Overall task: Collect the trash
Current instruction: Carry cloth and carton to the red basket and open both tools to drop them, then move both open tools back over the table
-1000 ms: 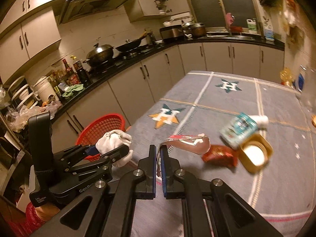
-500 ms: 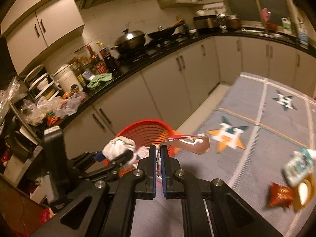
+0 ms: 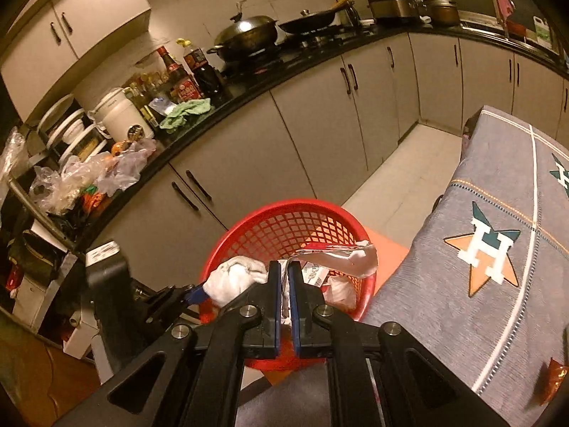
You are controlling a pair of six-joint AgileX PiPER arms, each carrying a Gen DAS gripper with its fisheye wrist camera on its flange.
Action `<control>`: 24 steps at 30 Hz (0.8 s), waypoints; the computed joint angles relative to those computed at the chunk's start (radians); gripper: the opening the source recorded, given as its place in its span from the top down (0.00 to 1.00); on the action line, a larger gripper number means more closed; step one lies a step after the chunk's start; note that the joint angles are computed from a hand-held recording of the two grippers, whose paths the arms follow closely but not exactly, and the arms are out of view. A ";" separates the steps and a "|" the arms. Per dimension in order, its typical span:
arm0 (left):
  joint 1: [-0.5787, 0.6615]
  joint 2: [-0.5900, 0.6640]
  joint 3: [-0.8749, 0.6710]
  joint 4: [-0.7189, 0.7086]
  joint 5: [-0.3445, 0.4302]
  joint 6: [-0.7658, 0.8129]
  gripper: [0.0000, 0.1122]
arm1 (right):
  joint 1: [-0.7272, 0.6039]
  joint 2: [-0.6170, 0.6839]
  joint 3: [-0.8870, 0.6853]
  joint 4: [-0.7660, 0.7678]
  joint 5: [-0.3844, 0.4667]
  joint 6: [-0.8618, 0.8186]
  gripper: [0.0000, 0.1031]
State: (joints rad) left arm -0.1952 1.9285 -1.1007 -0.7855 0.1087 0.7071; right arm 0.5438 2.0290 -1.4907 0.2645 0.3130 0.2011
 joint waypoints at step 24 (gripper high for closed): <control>-0.054 -0.106 0.092 -0.091 -0.032 0.068 0.44 | -0.054 -0.167 0.270 0.344 -0.134 -0.295 0.61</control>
State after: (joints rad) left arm -0.2491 1.8229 -1.0084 -0.8767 0.0766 0.7756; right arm 0.4901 1.8619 -1.2204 0.6089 0.1785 -0.0939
